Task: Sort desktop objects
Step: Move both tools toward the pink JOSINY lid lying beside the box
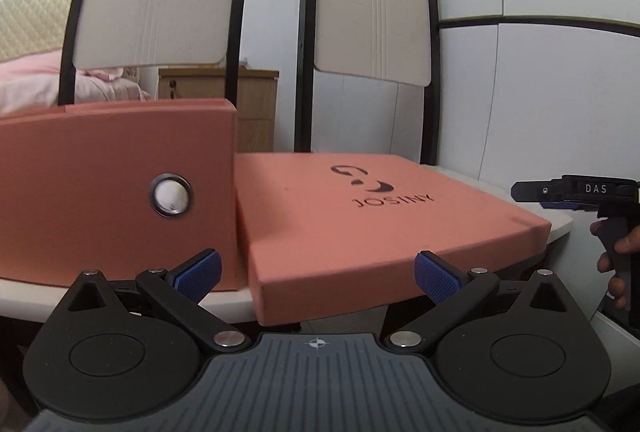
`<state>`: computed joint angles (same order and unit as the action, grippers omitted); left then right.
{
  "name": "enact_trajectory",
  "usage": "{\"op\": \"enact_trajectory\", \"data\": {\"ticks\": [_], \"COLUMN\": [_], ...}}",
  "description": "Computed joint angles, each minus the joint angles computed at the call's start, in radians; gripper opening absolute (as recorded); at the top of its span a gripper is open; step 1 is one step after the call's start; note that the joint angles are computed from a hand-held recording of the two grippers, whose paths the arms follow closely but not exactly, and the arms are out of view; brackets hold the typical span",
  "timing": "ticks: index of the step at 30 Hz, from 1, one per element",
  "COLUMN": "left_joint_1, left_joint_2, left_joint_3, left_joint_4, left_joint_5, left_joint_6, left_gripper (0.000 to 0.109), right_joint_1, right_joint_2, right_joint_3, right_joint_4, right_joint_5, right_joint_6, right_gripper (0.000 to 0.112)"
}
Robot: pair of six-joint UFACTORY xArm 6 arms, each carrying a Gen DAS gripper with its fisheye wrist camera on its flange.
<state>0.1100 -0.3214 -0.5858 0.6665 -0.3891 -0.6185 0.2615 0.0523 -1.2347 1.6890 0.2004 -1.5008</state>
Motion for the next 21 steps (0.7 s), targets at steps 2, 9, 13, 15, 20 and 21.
{"op": "enact_trajectory", "data": {"ticks": [2, 9, 13, 15, 20, 21], "left_joint_1": [-0.004, 0.006, 0.017, 0.03, 0.081, 0.09], "left_joint_2": [0.016, 0.059, 0.069, 0.072, 0.065, 0.055], "left_joint_3": [-0.011, -0.052, -0.069, -0.079, -0.135, -0.134], "left_joint_4": [0.01, 0.099, 0.142, 0.194, 0.476, 0.515], "left_joint_5": [0.003, 0.001, 0.001, -0.004, -0.01, -0.016], "left_joint_6": [-0.013, -0.089, -0.124, -0.173, -0.429, -0.459], "left_gripper": [0.103, 0.103, 0.103, 0.103, 0.103, 0.103], "right_joint_1": [-0.005, 0.008, 0.011, -0.002, -0.003, -0.001], "right_joint_2": [0.004, 0.005, 0.004, -0.003, -0.044, -0.055], "right_joint_3": [-0.001, 0.008, 0.009, 0.014, 0.055, 0.065], "right_joint_4": [0.003, -0.052, -0.112, -0.112, -0.141, -0.154], "right_joint_5": [0.026, 0.076, 0.081, 0.109, 0.114, 0.112], "right_joint_6": [0.009, 0.062, 0.116, 0.14, 0.177, 0.194], "right_gripper": [0.103, 0.103, 0.103, 0.103, 0.103, 0.103]}}
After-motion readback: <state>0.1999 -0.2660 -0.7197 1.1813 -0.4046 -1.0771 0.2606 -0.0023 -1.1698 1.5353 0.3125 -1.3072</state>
